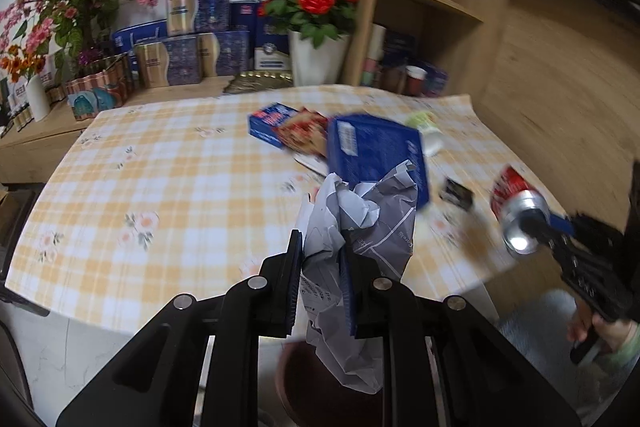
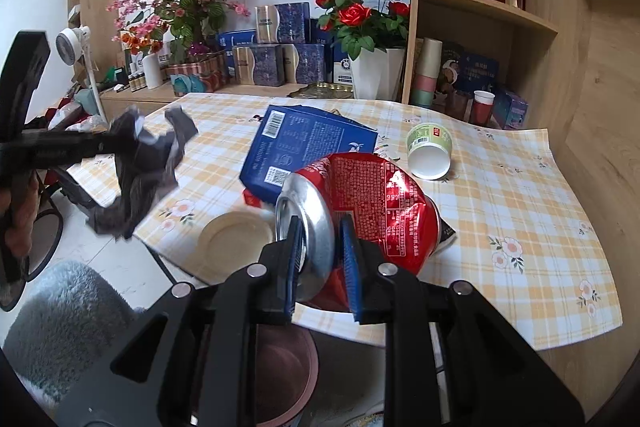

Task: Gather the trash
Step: 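Grasp the crumpled silver foil wrapper with the left gripper while the right gripper holds the can, then carry the foil wrapper down into the brown bin and open the left gripper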

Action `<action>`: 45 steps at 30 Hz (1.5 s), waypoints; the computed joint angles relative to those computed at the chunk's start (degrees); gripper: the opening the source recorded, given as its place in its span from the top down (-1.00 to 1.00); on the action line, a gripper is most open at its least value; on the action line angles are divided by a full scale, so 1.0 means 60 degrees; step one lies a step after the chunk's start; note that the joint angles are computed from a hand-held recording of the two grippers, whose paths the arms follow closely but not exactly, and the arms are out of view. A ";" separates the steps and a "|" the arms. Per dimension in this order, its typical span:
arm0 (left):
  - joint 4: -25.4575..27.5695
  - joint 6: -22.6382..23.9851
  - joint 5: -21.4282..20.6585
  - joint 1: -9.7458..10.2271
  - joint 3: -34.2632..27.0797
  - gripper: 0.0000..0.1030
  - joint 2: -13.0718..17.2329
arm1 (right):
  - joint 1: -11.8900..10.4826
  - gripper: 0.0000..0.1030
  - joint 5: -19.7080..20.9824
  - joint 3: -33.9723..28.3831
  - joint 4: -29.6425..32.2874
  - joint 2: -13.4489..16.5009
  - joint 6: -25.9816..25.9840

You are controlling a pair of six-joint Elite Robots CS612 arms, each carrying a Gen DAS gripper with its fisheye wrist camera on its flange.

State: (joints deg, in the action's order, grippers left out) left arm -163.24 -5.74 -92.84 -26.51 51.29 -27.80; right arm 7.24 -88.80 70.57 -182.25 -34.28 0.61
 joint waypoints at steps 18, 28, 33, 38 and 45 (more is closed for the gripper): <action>0.0344 0.0101 -0.0307 -0.0567 0.1968 0.64 -0.0199 | 0.0006 0.56 0.0099 0.1824 -0.0985 -0.0769 0.0259; 0.1726 0.0079 -0.0489 -0.0650 0.0817 0.63 0.0545 | -0.0021 0.56 0.0234 0.1944 -0.0794 -0.0673 0.0650; 0.2048 0.0513 -0.0644 -0.0706 0.0451 0.47 0.0801 | -0.0075 0.56 0.0344 0.1950 -0.0681 -0.0631 0.0838; 0.1220 -0.0040 -0.0525 -0.0642 0.0731 -0.31 0.0687 | -0.0098 0.56 0.0329 0.1978 -0.0759 -0.0613 0.0849; -0.1100 -0.1298 0.0689 -0.0571 0.1677 -0.77 0.0220 | -0.0072 0.56 0.0562 0.1927 -0.0431 -0.0562 0.0737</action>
